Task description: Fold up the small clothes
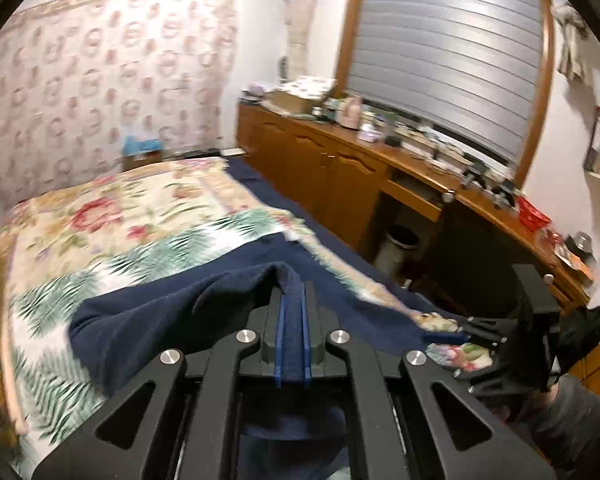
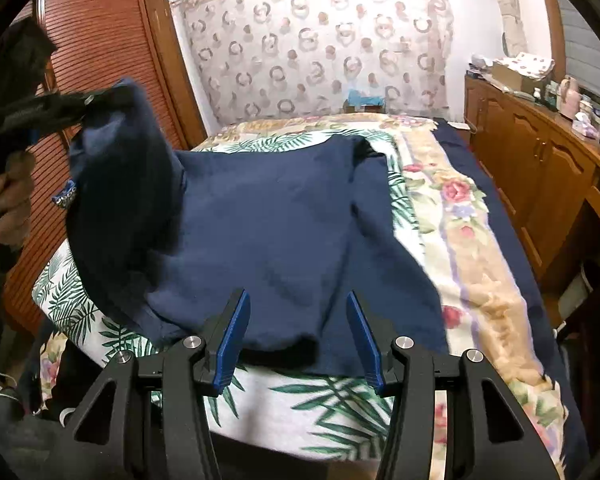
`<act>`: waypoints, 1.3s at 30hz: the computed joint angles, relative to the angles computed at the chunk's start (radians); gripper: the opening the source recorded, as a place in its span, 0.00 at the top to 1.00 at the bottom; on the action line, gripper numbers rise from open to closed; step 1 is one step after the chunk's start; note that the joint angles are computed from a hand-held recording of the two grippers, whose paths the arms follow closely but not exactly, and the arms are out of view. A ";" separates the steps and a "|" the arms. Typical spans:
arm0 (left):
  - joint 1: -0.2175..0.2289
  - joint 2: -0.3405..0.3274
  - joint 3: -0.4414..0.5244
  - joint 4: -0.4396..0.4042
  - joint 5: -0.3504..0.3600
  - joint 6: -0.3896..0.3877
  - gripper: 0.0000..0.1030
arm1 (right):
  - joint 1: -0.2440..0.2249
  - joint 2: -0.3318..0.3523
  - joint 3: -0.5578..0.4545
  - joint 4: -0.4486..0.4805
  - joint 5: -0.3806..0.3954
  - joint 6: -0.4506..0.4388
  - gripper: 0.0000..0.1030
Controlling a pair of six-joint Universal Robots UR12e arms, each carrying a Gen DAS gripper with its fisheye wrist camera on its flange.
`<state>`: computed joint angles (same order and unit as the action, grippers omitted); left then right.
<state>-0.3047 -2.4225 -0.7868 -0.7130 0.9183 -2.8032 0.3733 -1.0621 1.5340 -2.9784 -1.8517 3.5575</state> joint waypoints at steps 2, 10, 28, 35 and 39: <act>-0.014 -0.005 0.024 -0.034 -0.023 0.023 0.93 | 0.003 -0.006 0.012 -0.010 -0.011 0.008 0.50; -0.050 0.019 -0.004 -0.101 0.015 0.113 0.93 | 0.012 -0.025 0.054 -0.019 -0.031 0.038 0.50; 0.004 0.048 -0.120 -0.017 0.124 0.073 0.39 | 0.008 -0.020 0.029 -0.016 -0.054 0.025 0.50; 0.032 0.039 -0.159 -0.047 0.212 0.071 0.29 | 0.005 0.005 -0.018 -0.001 -0.031 -0.028 0.50; 0.041 0.022 -0.161 -0.067 0.277 0.062 0.29 | 0.005 0.029 -0.066 0.012 -0.009 -0.079 0.50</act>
